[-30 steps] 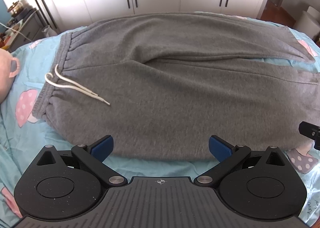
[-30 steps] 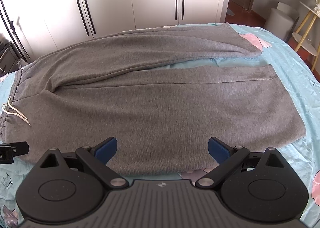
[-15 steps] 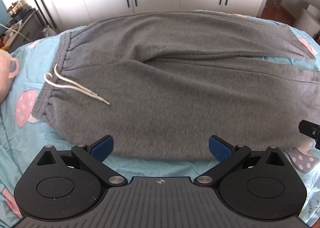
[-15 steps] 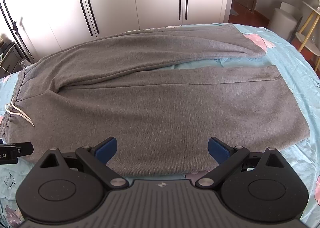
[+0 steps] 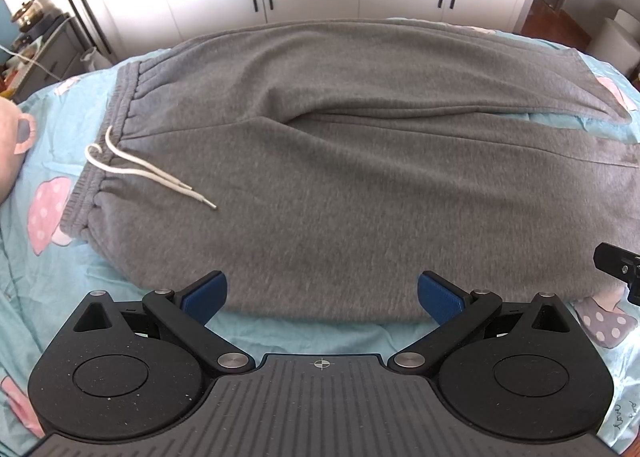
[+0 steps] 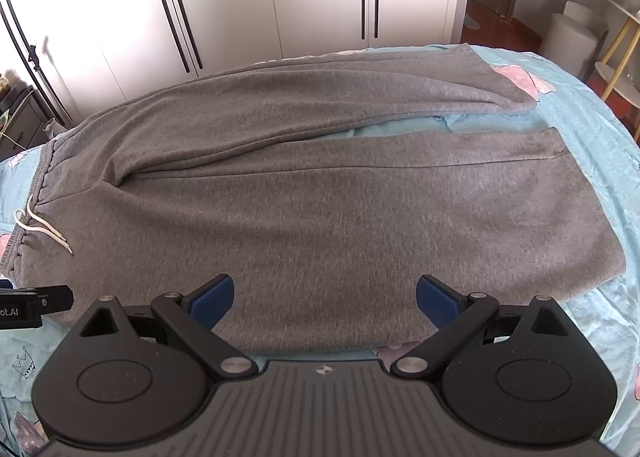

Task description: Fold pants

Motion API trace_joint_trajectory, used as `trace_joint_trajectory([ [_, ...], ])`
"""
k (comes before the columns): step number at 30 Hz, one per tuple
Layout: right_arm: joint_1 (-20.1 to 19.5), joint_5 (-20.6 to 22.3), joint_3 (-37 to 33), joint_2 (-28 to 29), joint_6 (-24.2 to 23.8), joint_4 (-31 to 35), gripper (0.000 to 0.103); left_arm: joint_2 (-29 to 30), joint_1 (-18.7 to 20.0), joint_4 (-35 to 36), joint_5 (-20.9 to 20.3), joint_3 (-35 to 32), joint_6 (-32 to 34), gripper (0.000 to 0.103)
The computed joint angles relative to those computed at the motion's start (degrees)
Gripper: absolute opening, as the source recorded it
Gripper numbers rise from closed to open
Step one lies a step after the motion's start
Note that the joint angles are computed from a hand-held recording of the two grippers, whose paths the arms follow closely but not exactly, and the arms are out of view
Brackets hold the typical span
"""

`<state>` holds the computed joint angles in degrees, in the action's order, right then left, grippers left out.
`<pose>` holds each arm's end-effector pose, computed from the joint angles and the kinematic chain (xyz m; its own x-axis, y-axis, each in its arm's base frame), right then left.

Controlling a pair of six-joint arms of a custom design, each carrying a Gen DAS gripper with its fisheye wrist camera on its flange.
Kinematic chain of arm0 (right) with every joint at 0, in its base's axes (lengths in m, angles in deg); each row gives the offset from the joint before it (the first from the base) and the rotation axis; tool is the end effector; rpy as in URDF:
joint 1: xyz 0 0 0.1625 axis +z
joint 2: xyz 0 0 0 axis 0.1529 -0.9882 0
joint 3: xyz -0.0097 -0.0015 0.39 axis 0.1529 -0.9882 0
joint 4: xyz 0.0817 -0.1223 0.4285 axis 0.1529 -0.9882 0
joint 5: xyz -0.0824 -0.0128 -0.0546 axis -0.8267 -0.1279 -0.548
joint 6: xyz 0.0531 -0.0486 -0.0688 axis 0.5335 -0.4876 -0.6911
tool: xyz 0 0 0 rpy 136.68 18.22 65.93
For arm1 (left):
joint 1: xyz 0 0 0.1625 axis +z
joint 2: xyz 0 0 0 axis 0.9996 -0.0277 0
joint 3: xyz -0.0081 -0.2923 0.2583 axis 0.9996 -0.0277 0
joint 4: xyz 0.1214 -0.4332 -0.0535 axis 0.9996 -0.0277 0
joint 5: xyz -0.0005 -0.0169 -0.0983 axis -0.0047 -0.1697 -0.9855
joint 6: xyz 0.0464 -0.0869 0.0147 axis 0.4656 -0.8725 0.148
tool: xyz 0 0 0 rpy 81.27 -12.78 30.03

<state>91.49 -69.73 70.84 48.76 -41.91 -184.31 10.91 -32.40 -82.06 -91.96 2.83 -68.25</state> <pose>0.2228 -0.8035 0.2374 -0.6946 -0.2429 0.6771 -0.5223 0.8175 -0.2426 -0.2815 -0.8084 0.1355 -0.6332 -0.3485 -0.6911 0.0918 0.8528 -0.5141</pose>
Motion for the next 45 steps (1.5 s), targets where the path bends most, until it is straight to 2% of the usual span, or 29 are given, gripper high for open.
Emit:
trace_joint_trajectory([
  [45, -0.2, -0.5, 0.2, 0.1, 0.1, -0.4, 0.098, 0.6, 0.2, 1.3, -0.4, -1.2, -0.5, 0.103],
])
